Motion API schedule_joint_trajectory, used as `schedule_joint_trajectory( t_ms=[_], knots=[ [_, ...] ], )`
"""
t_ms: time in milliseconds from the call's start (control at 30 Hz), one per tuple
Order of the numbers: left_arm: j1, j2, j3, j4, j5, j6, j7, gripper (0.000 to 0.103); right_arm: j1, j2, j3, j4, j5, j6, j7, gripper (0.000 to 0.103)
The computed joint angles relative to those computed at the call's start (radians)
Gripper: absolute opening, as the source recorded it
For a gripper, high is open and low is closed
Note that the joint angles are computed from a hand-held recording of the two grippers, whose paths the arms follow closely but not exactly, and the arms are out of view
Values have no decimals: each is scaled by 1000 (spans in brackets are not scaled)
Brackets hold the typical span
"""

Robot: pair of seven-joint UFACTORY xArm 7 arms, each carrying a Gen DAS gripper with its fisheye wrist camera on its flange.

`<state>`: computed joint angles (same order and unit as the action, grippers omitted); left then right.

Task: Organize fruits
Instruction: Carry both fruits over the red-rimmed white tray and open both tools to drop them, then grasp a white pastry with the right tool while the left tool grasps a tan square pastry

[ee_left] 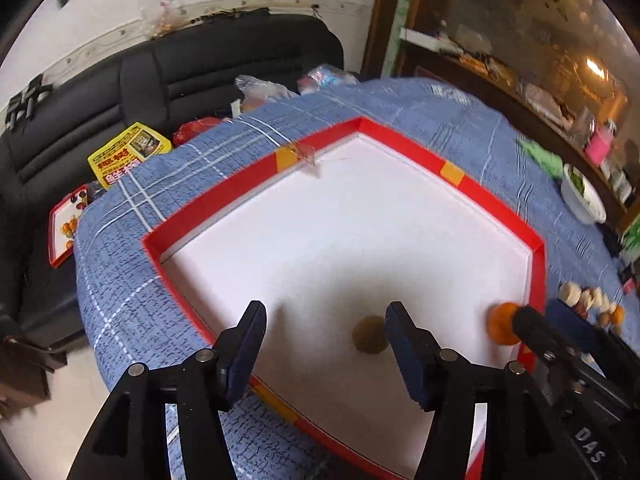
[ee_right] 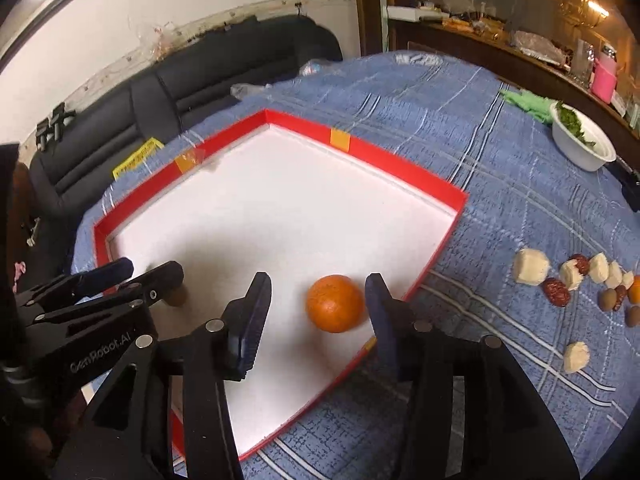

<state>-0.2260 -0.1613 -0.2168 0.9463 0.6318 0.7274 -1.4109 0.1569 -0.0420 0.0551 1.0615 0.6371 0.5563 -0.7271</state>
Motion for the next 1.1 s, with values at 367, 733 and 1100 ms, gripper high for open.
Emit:
schedule_joint_trajectory(
  t_ms=[367,733,1100],
  knots=[
    [-20,-62,-140,35,389,132,-388,73,-43,-174,-133,-107,199,-10,-163,52],
    [-199,230,-73,273,368,10,-46,74,-225,-64,-211,-77,102,25,-95,51],
    [-312,443,40,511,273,-37,139,74,-240,73,-109,22,9,14,-126,43]
  ],
)
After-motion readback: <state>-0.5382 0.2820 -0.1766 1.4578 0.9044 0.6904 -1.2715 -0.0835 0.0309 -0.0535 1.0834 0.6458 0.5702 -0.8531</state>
